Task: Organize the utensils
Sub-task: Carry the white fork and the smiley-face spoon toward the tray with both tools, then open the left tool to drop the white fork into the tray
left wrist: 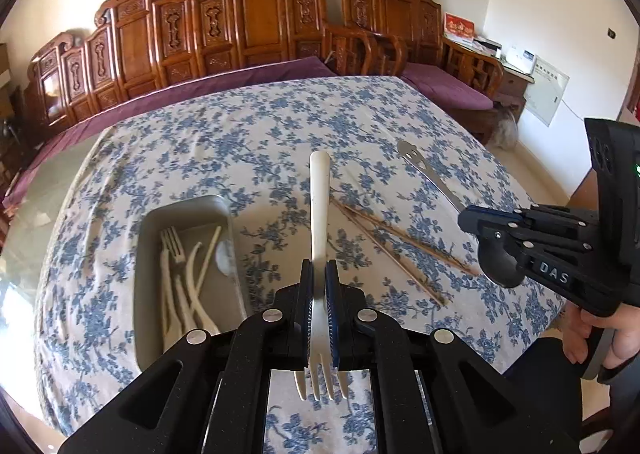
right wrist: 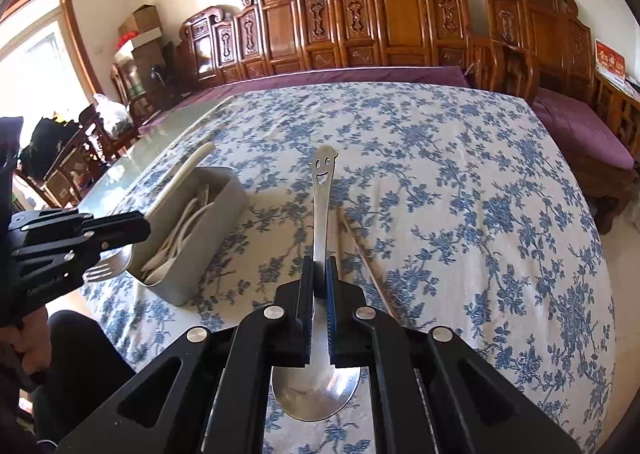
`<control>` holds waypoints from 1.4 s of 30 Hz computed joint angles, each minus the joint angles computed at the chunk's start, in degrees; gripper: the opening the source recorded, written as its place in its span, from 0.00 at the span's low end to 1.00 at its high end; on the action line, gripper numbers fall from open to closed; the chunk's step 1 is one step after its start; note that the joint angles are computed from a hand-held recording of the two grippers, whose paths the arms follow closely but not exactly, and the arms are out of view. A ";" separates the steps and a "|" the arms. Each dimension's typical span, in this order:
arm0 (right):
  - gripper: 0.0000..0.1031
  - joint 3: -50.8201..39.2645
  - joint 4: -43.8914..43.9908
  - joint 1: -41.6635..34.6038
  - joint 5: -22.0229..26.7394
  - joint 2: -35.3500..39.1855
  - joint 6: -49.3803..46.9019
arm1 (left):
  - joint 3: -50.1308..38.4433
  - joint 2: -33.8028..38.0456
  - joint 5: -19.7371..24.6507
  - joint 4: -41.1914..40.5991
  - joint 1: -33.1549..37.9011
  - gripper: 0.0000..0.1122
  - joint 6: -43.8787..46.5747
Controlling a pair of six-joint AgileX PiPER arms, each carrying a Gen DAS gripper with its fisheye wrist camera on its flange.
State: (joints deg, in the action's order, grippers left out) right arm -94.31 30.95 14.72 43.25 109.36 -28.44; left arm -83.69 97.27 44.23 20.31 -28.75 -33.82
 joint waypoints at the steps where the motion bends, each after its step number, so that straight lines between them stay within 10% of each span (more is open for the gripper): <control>1: 0.07 0.08 0.09 0.16 0.05 -0.20 -0.06 | 0.22 -0.45 0.09 0.05 0.37 0.05 0.00; 42: 0.07 -0.92 -5.03 6.60 -0.11 4.27 5.21 | 13.67 3.61 -15.55 -12.96 21.01 0.06 14.50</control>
State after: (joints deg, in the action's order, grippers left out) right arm -95.23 25.92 21.32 43.13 113.63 -23.23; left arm -70.02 100.89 28.69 7.35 -7.74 -19.32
